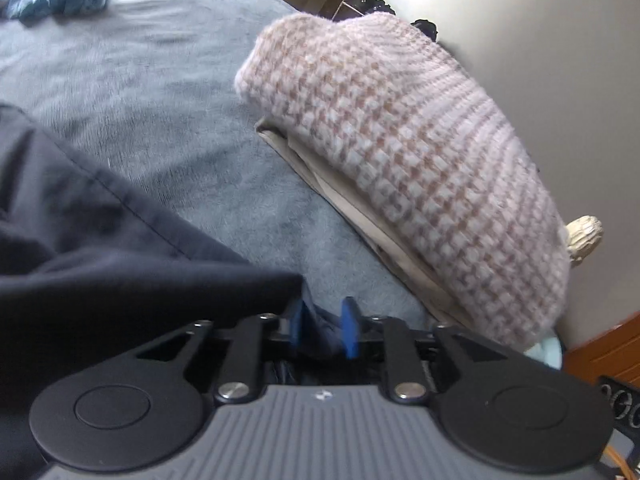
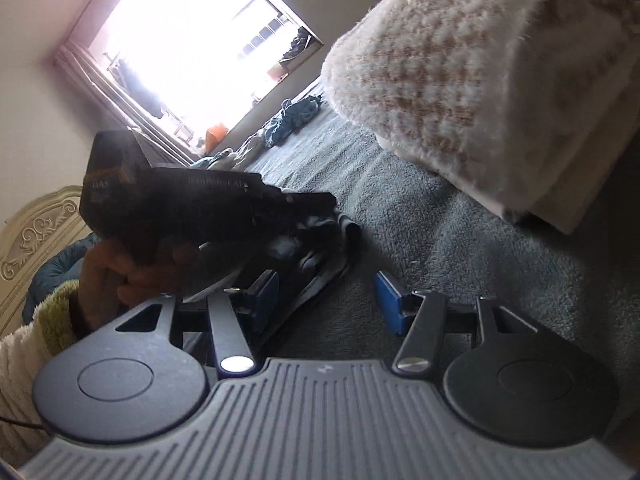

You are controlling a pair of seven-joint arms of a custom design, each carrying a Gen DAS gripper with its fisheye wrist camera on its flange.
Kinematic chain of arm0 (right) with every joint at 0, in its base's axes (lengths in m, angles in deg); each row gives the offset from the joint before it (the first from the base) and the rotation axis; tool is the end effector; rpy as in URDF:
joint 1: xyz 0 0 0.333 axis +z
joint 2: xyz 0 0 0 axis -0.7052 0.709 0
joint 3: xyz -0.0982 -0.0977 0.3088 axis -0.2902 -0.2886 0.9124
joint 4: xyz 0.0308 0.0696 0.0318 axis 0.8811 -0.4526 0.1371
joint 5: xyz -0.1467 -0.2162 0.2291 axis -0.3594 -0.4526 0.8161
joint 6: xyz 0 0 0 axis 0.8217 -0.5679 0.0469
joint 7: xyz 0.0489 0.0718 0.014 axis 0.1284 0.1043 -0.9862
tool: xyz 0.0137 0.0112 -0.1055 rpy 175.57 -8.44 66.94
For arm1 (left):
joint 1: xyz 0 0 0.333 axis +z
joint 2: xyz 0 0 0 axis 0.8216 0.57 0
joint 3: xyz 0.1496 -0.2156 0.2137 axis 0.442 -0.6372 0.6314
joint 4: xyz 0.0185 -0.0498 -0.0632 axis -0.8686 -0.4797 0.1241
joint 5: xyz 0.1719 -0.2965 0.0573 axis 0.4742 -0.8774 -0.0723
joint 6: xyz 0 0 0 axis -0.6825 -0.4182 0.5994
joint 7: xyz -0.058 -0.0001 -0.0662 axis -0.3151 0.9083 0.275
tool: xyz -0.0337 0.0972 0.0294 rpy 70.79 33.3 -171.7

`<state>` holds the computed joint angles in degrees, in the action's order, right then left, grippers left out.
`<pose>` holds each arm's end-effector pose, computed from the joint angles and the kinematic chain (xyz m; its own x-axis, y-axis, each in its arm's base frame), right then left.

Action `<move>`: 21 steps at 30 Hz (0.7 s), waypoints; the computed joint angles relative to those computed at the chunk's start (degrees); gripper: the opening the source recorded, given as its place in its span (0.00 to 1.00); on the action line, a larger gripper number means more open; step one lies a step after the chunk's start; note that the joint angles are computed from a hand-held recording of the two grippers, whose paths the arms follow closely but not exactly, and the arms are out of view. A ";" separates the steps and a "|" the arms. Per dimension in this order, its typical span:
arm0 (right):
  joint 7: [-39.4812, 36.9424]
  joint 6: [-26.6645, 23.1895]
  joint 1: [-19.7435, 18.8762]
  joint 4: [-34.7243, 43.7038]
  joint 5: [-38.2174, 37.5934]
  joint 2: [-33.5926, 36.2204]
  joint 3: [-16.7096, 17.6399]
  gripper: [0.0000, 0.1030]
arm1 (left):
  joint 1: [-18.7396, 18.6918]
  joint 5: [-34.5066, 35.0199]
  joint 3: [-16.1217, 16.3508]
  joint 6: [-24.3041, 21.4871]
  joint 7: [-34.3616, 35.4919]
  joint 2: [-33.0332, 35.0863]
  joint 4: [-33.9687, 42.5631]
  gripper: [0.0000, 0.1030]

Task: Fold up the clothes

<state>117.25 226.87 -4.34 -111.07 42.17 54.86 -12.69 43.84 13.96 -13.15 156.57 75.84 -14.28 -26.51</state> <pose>0.5165 0.4361 0.4578 0.1738 -0.7197 -0.6722 -0.6390 0.4370 -0.6330 0.6664 -0.3284 0.5221 -0.4107 -0.7913 0.4529 -0.8380 0.1319 -0.5295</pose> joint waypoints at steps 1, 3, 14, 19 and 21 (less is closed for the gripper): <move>-0.32 -0.32 0.96 -0.04 0.68 -0.28 -1.07 0.52 | 0.98 -1.30 -1.07 1.13 1.22 -1.08 -1.81 0.37; -1.44 -1.54 4.06 0.11 2.93 -0.88 -4.53 0.52 | 3.21 -5.01 -3.59 3.85 4.42 -3.44 -5.70 0.54; 1.11 -13.59 29.07 4.69 4.77 1.47 -35.63 0.52 | 11.95 -26.38 -4.45 14.62 22.64 -30.13 -35.06 0.71; 1.90 -18.30 29.85 10.52 -2.93 2.73 -38.17 0.54 | 12.93 -31.11 2.27 19.78 24.15 -41.93 -47.90 0.73; 0.87 -19.18 27.45 13.48 -5.72 3.04 -35.89 0.58 | 14.06 -27.27 4.38 21.60 18.59 -43.88 -50.82 0.73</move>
<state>118.12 207.69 23.11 -97.59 36.45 57.90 -48.58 57.90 -13.30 -8.77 178.17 94.43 -58.16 -77.33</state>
